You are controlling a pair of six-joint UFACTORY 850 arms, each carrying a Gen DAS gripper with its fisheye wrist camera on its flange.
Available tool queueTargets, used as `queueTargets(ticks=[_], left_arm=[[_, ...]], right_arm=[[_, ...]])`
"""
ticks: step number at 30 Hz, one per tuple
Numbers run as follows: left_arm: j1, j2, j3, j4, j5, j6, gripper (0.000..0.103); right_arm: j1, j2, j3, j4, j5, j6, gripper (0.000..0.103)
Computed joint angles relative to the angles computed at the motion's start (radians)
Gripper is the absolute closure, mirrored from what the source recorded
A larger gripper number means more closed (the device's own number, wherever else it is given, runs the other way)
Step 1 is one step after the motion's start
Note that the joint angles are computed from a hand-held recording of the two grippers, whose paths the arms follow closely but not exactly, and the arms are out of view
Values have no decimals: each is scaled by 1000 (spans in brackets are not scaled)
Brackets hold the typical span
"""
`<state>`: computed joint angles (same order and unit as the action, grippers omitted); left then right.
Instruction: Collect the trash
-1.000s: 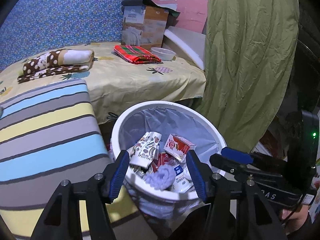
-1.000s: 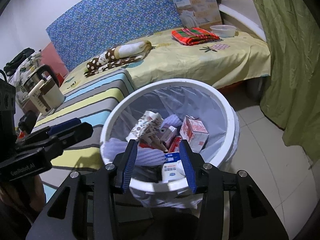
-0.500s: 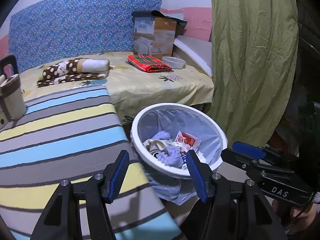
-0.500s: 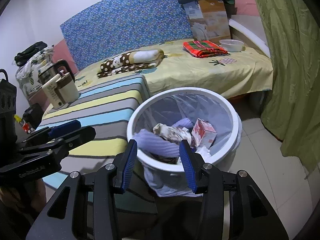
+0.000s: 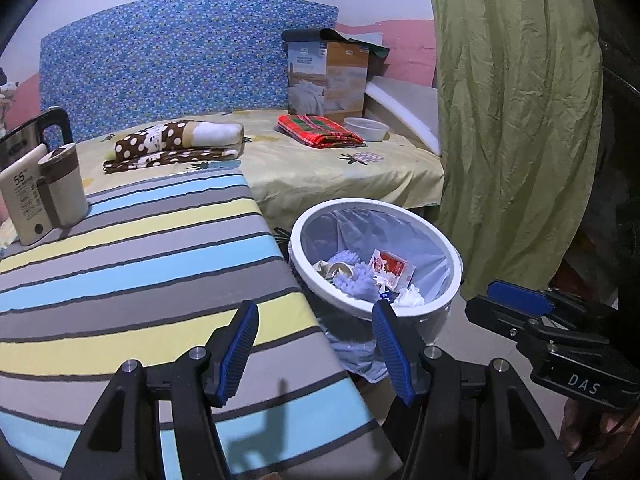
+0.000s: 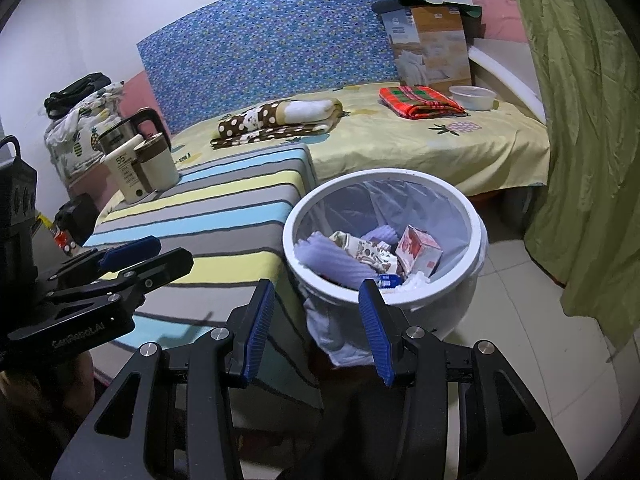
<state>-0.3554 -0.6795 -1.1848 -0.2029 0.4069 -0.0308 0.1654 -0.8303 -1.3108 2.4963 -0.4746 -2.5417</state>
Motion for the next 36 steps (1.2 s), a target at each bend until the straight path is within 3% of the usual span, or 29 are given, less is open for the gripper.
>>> queueTargets(ticks=[12, 36], left_arm=[[-7, 37, 62, -85, 27, 49, 44], [-8, 38, 65, -154, 28, 98, 44]], right_arm=[[10, 15, 31, 17, -23, -31, 57], [15, 17, 35, 22, -23, -35, 57]])
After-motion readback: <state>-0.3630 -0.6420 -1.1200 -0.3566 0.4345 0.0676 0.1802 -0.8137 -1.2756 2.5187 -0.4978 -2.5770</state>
